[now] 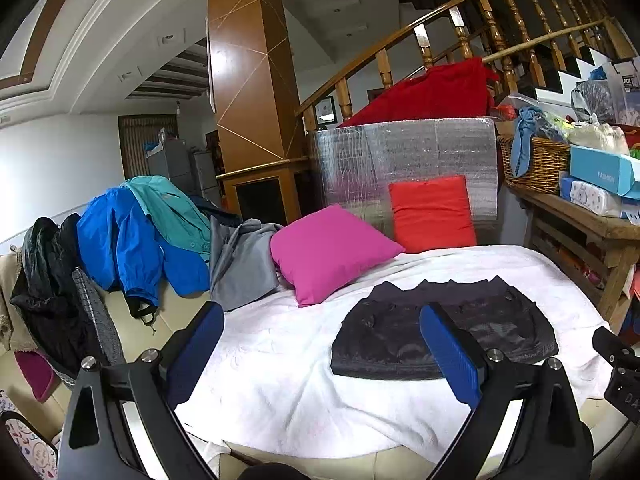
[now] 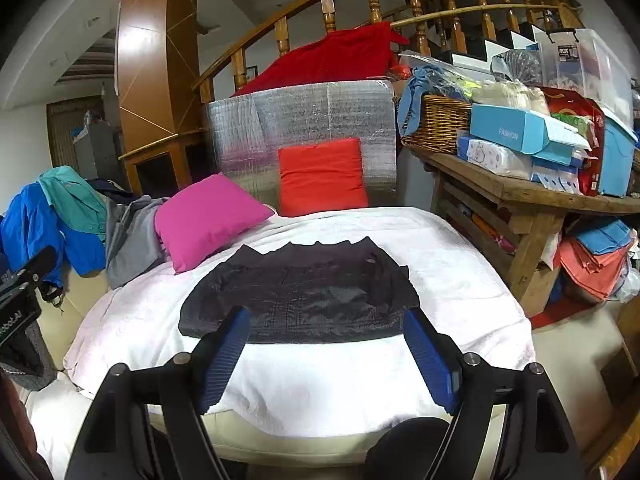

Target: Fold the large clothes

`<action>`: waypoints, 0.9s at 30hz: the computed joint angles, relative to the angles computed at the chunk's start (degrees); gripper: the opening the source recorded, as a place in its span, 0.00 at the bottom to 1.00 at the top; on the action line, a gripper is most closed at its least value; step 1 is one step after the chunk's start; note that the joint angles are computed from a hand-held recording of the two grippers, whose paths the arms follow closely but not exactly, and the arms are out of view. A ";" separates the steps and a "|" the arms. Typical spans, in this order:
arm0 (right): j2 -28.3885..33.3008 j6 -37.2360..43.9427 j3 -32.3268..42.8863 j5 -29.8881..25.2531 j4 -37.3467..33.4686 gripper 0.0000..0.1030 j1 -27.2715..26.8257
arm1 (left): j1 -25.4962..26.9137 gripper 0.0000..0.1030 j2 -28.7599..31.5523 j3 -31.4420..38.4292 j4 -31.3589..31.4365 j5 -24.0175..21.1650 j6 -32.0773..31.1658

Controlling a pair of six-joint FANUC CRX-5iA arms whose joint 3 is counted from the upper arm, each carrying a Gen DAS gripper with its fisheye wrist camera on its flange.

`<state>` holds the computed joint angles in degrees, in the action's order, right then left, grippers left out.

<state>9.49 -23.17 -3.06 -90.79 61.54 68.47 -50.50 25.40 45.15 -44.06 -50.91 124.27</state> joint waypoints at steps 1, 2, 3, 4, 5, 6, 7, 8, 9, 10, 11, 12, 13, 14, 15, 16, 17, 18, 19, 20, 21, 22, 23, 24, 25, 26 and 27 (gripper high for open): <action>0.07 0.00 0.17 0.14 -0.08 0.79 -0.01 | 0.02 0.96 -0.03 -0.03 0.02 -0.02 -0.10; 0.07 0.02 0.23 0.29 -0.19 0.79 -0.05 | -0.06 0.96 -0.06 -0.02 -0.06 -0.15 -0.01; 0.11 0.02 0.25 0.42 -0.15 0.79 -0.06 | -0.08 0.96 -0.09 -0.04 -0.06 -0.23 -0.03; 0.24 0.05 0.37 0.47 -0.08 0.79 -0.04 | -0.09 0.96 -0.13 -0.10 -0.04 -0.29 -0.05; 0.44 0.17 0.57 0.45 -0.05 0.79 -0.02 | -0.08 0.96 -0.21 -0.20 -0.03 -0.37 -0.03; 0.70 0.36 0.85 0.37 -0.08 0.79 0.01 | -0.11 0.96 -0.22 -0.23 -0.09 -0.49 0.03; 0.82 0.56 0.97 0.40 -0.10 0.79 0.00 | -0.14 0.96 -0.18 -0.18 -0.08 -0.67 0.00; 0.94 0.63 1.09 0.43 -0.11 0.79 0.01 | -0.13 0.96 -0.14 -0.16 0.01 -0.76 -0.09; 1.08 0.64 1.25 0.51 -0.15 0.79 -0.01 | -0.06 0.96 -0.07 -0.12 0.19 -0.75 -0.26; 1.07 0.59 1.22 0.65 -0.20 0.79 -0.04 | -0.04 0.96 -0.02 -0.08 0.25 -0.87 -0.33; 1.08 0.60 1.23 0.80 -0.23 0.79 -0.08 | -0.04 0.96 0.06 -0.02 0.26 -0.92 -0.40; 1.11 0.57 1.23 0.91 -0.28 0.79 -0.09 | -0.04 0.96 0.10 -0.02 0.27 -0.95 -0.49; 1.14 0.57 1.23 0.97 -0.34 0.79 -0.12 | 0.00 0.96 0.16 0.03 0.36 -0.95 -0.63; 1.26 0.64 1.32 0.98 -0.43 0.79 -0.15 | 0.03 0.96 0.22 0.08 0.43 -1.00 -0.73; 1.33 0.69 1.38 1.06 -0.54 0.79 -0.20 | 0.05 0.96 0.26 0.11 0.50 -1.05 -0.83; 1.31 0.63 1.33 1.23 -0.65 0.79 -0.24 | 0.10 0.96 0.31 0.13 0.63 -1.13 -0.99; 1.19 0.43 1.14 1.55 -0.76 0.79 -0.30 | 0.14 0.96 0.26 0.05 0.72 -1.12 -1.09; 1.12 0.41 1.10 1.69 -0.79 0.79 -0.37 | 0.20 0.96 0.25 0.02 0.79 -1.13 -1.16; 1.09 0.37 1.07 1.76 -0.82 0.79 -0.43 | 0.23 0.96 0.25 -0.01 0.80 -1.17 -1.17; 1.06 0.27 0.97 1.83 -0.81 0.79 -0.46 | 0.25 0.96 0.29 0.03 0.85 -1.20 -1.21; 1.02 0.28 0.92 1.89 -0.80 0.79 -0.46 | 0.30 0.96 0.37 0.14 0.95 -1.24 -1.30; 1.01 0.23 0.87 1.95 -0.85 0.79 -0.49 | 0.36 0.96 0.39 0.14 1.05 -1.26 -1.35; 1.08 0.23 0.93 1.94 -0.87 0.79 -0.48 | 0.41 0.96 0.45 0.20 1.18 -1.24 -1.48; 1.20 0.23 1.06 1.89 -0.88 0.79 -0.46 | 0.45 0.96 0.49 0.22 1.28 -1.27 -1.58; 1.21 0.18 1.03 1.91 -0.85 0.79 -0.47 | 0.49 0.96 0.57 0.32 1.44 -1.42 -1.76; 1.18 0.15 1.02 1.92 -0.84 0.79 -0.47 | 0.54 0.96 0.56 0.29 1.57 -1.40 -1.85; 1.17 0.14 0.99 1.96 -0.85 0.79 -0.49 | 0.59 0.96 0.56 0.26 1.67 -1.38 -1.91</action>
